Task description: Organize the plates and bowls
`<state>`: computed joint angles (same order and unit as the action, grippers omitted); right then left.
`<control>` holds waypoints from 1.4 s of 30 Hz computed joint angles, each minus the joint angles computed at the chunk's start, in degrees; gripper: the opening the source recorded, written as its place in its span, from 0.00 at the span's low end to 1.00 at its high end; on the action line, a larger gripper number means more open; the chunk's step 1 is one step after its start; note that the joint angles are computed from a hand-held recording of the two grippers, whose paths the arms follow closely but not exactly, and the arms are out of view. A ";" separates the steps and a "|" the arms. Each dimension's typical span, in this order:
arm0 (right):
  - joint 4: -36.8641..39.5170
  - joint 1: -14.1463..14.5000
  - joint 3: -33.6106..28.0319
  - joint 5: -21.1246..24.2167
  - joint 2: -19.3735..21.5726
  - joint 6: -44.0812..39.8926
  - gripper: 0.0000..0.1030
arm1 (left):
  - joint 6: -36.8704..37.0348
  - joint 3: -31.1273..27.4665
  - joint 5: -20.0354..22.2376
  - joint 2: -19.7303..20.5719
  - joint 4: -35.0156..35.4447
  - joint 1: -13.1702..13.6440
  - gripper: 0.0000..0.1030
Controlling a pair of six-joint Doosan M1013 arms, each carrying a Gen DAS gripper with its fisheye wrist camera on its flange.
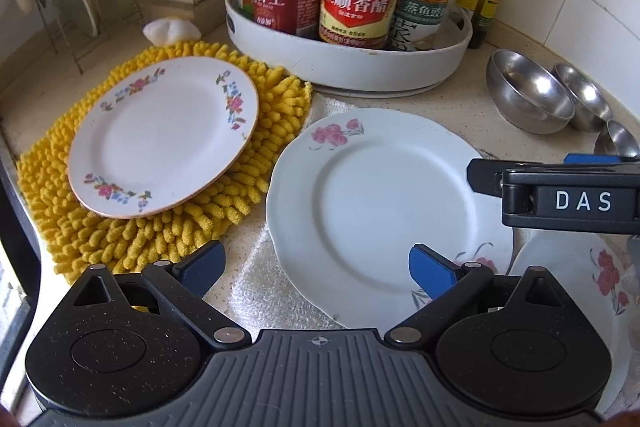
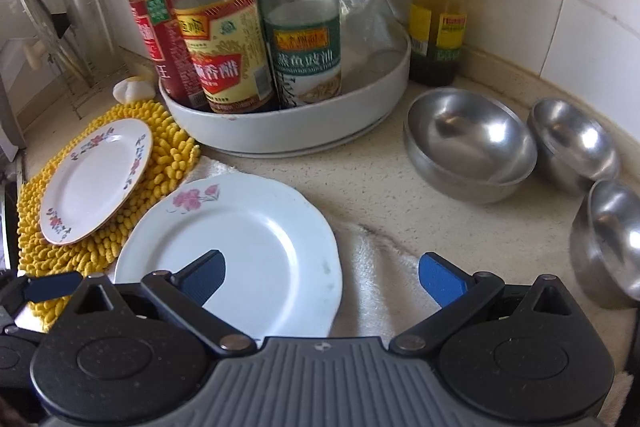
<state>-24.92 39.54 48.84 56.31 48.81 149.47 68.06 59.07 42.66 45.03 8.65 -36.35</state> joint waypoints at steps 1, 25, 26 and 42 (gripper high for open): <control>0.67 -0.16 0.06 -0.31 0.03 0.03 1.00 | 0.60 0.08 -0.36 0.03 -1.41 0.27 0.97; 26.64 -4.29 3.29 -10.47 -0.42 -15.26 1.00 | 17.09 -4.27 0.43 3.35 -19.90 3.04 0.97; 27.00 -4.36 3.68 -11.14 -0.56 -16.17 1.00 | 18.54 -3.53 -0.47 3.08 -20.71 3.07 0.99; 34.33 -5.94 7.93 -19.18 -2.18 -18.73 0.97 | 22.22 -3.79 -2.75 3.56 -23.48 3.98 0.88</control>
<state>9.41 33.60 56.77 37.13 46.63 130.74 90.28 55.28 39.91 48.59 -14.83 -32.38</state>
